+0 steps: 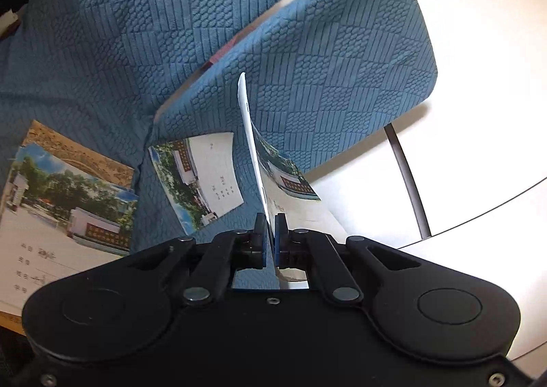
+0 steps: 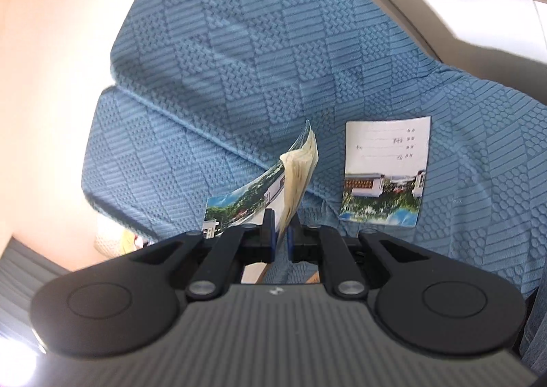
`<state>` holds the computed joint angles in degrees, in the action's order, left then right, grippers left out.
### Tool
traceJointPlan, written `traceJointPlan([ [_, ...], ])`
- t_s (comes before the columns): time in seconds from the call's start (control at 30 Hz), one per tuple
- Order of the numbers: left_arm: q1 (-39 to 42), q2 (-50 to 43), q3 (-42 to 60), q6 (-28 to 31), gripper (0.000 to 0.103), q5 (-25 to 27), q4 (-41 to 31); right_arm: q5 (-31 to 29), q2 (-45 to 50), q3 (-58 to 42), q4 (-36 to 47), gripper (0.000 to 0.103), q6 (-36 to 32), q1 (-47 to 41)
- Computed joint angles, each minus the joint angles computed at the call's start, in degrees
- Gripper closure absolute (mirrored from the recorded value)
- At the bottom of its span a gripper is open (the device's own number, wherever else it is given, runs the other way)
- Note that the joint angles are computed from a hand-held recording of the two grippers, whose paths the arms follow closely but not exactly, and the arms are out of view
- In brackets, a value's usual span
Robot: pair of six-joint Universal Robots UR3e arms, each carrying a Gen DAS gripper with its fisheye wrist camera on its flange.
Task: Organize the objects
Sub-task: 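Close the right tool on the postcards and carry them toward the book stack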
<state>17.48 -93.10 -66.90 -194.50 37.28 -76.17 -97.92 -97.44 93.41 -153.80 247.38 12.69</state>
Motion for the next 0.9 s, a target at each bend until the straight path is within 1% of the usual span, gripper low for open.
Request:
traceJointPlan([
  [0.2,6.5,6.5,-9.1,5.9,0.099,-1.6,-0.7,-3.5,6.2,-2.3,-4.6,0.094,-3.2,5.7],
  [0.33,9.5,11.6,-16.6,9.6,0.099,-0.9,2.5,-4.3,10.1,-3.4,-6.5,0.094,-3.1,8.4],
  [0.57,14.2,16.3,-26.8,12.0,0.099,-3.2,5.5,-5.3,15.4,-7.8,-4.0,0.094,-4.0,11.2],
  [0.67,16.1,17.5,-29.4,13.3,0.098,-3.9,4.4,-6.7,17.7,-9.9,-3.5,0.094,-4.2,12.6],
  [0.77,17.7,17.1,-30.5,14.0,0.097,-3.8,2.9,-7.4,19.6,-11.1,-2.7,0.094,-3.3,13.7],
  [0.9,18.6,16.7,-32.6,14.7,0.097,-2.0,4.0,-9.6,23.4,-14.8,-0.3,0.093,-3.7,16.0],
])
